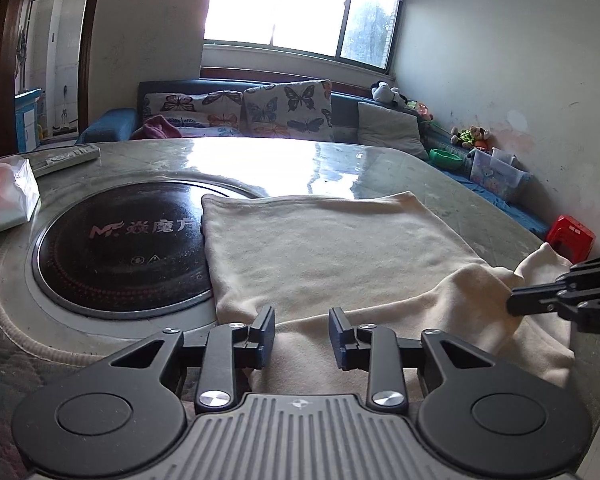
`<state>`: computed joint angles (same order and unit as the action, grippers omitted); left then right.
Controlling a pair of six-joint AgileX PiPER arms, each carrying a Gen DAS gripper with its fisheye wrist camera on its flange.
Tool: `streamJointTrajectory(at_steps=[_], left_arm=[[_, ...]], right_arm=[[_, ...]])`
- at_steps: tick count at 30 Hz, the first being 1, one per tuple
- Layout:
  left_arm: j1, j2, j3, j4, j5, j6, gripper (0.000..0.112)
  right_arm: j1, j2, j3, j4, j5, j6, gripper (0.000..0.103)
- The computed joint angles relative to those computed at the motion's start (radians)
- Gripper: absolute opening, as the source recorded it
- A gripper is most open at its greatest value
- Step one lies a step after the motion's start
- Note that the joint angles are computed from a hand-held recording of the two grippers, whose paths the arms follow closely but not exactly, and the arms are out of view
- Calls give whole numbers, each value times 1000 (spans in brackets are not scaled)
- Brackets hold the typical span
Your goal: Fold clothes
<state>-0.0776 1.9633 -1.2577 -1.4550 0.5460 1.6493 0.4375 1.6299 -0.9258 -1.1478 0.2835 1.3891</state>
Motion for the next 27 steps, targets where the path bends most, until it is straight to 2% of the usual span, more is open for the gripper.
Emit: streamJointTrajectory(at_steps=[3,5,9,12,13,15,17,18,21,22,25,27], left_arm=[[-7,-5,4,7,-9,-1,41],[-14,-17,15,-12,-15,31,42],[-17,-26,22,-31,-21,58,41],[-24,-14,8,-10,-35,35,41],[-26,-13,7,-4,-40,28,41],[-28,-11,5,4,-45,20,41],[-25,-10,4,5,-43,20,41],[-24,-9,2,5,-43,19,42],[-20,0,-4,15,-41,11,42],[-20,2,-5,17,-42,11,42],[-20,4,-9,25,-39,10,42],[-22,8,-12,30,-49,4,42]], right_arm=[[-15,1,6,107,21,-68,2],[-27,-4,21,117,0,-66,2],[-30,-19,35,-105,-19,153,6],[-49,19,-16,-181,-69,214,7],[-44,44,-41,-173,-58,198,8],[-33,91,-89,-154,-31,163,12],[-17,124,-114,-162,21,180,23],[-26,127,-112,-121,8,155,25],[-52,119,-85,-26,-53,93,23],[-57,112,-71,-26,-68,99,9],[-39,74,-26,-159,-43,238,7],[-32,69,-26,-115,-21,198,7]])
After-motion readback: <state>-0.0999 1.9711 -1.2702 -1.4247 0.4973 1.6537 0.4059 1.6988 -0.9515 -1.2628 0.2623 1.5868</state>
